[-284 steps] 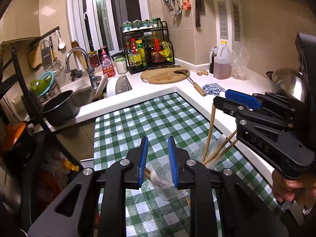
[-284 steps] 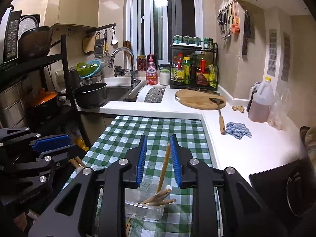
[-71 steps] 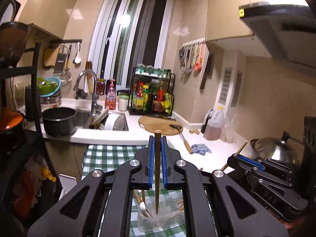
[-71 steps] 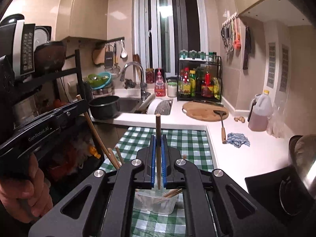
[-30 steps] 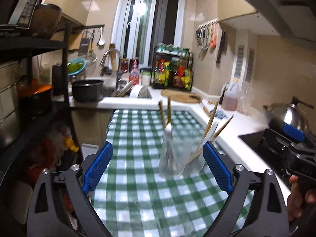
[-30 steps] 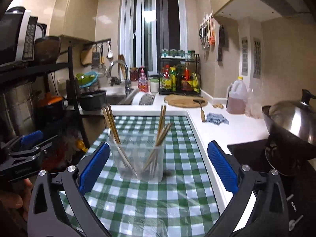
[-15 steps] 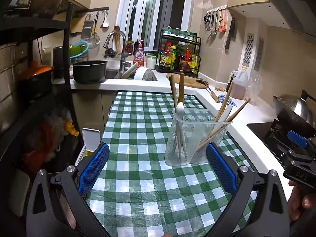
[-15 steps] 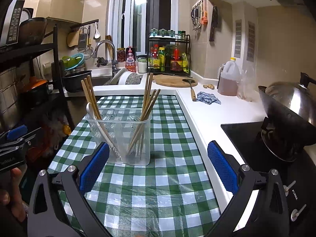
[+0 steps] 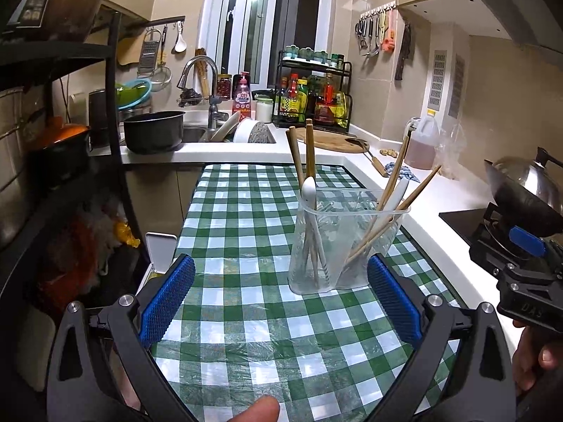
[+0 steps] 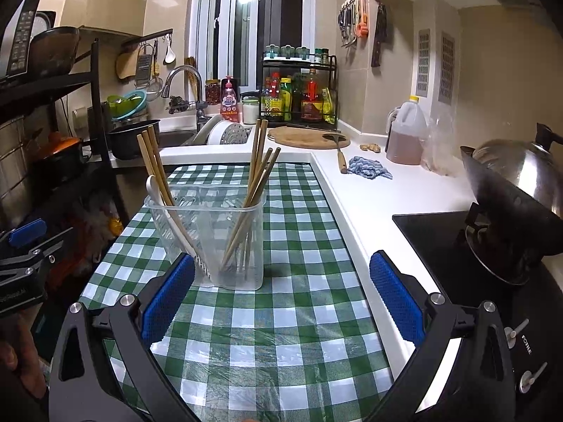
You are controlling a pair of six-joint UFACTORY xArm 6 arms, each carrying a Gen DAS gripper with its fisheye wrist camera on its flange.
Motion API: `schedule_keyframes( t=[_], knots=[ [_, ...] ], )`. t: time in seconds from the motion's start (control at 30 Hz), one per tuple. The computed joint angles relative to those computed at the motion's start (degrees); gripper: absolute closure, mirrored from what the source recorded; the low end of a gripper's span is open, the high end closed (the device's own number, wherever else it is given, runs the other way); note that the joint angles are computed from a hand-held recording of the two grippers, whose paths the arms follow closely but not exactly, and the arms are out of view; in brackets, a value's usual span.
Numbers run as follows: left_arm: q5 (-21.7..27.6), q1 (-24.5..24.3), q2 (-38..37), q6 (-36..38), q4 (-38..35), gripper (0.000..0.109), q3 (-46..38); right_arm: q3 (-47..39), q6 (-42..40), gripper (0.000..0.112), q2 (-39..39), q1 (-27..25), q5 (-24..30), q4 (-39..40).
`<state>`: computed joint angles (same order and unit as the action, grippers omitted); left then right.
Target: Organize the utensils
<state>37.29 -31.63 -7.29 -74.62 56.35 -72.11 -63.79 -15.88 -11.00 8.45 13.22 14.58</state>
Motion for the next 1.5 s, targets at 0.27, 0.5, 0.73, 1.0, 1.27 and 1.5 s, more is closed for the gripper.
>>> schedule_keyframes(
  t=[0.27, 0.5, 0.73, 1.0, 1.27, 1.5],
  knots=[
    [0.27, -0.02, 0.08, -0.17, -0.06, 0.013, -0.02, -0.06, 0.0, 0.015, -0.14, -0.13, -0.34, 0.04],
    [0.21, 0.05, 0.13, -0.21, -0.12, 0.013, -0.07, -0.11, -0.48, 0.015, -0.24, -0.13, -0.2, 0.44],
    [0.15, 0.04, 0.18, -0.38, 0.01, 0.013, -0.05, -0.17, -0.29, 0.015, -0.23, -0.05, -0.13, 0.29],
    [0.28, -0.14, 0.43, -0.51, 0.22, 0.013, -0.24, -0.15, -0.55, 0.015, -0.25, 0.01, -0.14, 0.56],
    [0.4, -0.21, 0.57, -0.52, 0.5, 0.013, -0.4, -0.12, -0.4, 0.015, -0.28, 0.01, -0.16, 0.37],
    [0.33, -0.18, 0.52, -0.33, 0.6, 0.013, -0.39, -0.1, -0.26, 0.015, -0.31, 0.02, -0.15, 0.26]
  ],
)
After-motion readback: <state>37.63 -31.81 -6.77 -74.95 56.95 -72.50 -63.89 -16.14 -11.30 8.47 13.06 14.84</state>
